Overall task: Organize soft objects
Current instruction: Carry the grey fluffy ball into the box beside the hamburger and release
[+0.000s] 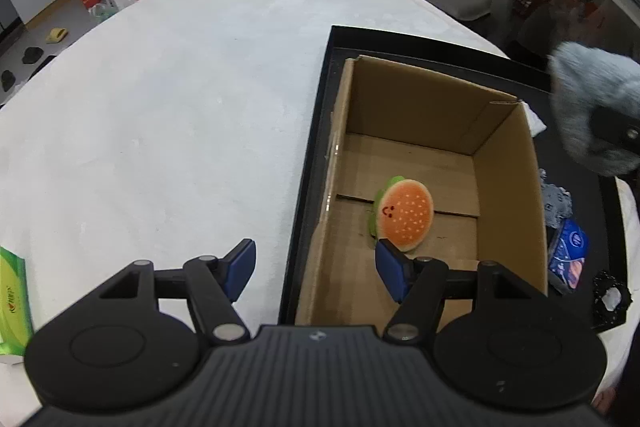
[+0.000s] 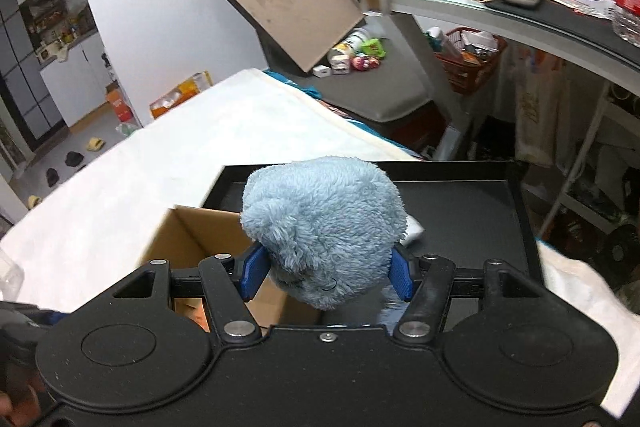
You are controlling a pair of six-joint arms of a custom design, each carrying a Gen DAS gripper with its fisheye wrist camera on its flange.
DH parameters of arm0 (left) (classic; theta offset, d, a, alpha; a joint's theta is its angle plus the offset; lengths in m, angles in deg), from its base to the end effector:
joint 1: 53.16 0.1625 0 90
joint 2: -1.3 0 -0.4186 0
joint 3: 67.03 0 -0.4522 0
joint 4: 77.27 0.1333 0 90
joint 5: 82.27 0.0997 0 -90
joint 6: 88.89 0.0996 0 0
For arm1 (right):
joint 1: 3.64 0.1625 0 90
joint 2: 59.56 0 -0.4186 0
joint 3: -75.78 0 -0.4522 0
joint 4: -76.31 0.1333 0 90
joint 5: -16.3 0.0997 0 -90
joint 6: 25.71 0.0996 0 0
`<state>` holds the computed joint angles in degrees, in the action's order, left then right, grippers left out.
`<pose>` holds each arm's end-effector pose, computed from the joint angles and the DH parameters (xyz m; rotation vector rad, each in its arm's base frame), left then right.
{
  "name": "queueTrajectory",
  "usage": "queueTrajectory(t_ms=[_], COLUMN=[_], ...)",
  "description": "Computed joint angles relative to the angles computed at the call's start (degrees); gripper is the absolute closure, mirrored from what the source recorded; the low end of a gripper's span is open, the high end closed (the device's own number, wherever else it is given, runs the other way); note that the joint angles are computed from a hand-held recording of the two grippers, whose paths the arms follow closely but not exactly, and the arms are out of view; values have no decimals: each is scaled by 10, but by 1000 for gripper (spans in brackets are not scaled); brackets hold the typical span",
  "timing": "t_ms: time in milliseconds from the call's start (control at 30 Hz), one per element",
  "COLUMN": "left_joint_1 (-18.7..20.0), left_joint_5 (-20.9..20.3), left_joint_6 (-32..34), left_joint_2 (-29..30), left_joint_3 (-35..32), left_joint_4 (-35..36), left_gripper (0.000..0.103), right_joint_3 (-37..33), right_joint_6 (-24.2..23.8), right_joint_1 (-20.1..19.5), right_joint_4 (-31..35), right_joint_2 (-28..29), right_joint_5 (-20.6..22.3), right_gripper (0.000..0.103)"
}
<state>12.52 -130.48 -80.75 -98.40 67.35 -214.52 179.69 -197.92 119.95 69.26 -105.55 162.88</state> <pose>0.0111 -0.4602 0.2670 0.5789 2.3530 -0.3941 0.3119 -0.3790 -0.0251 0.0805 -2.2259 1.1434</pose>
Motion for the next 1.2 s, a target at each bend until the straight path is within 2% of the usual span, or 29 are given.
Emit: queueTrajectory(t_ms=[433,667,833,1067,1200], left_joint_1=[24,43,58,77,80], left_joint_5=[-39,-55,-68,-88,-94], left_joint_6=[22,29,33,30,36], left_joint_2=[2,12,25,43,49], left_joint_3=[-13,-23,-35,-47,-48], left_joint_4=[3,-2,0,8,10], left_gripper=[39,44,57,84,87], right_joint_3=[-65,-94,-108,-126,-138], right_joint_6=[-41,-63,-72,-88,-100], right_joint_1=[6,1,-5,-12,-17], right_joint_4=[8,17,22,26,30], right_joint_2=[69,101,118,138,149], right_joint_5=[-21,-29,-36,-37,-44], right_gripper=[43,43,42,41,41])
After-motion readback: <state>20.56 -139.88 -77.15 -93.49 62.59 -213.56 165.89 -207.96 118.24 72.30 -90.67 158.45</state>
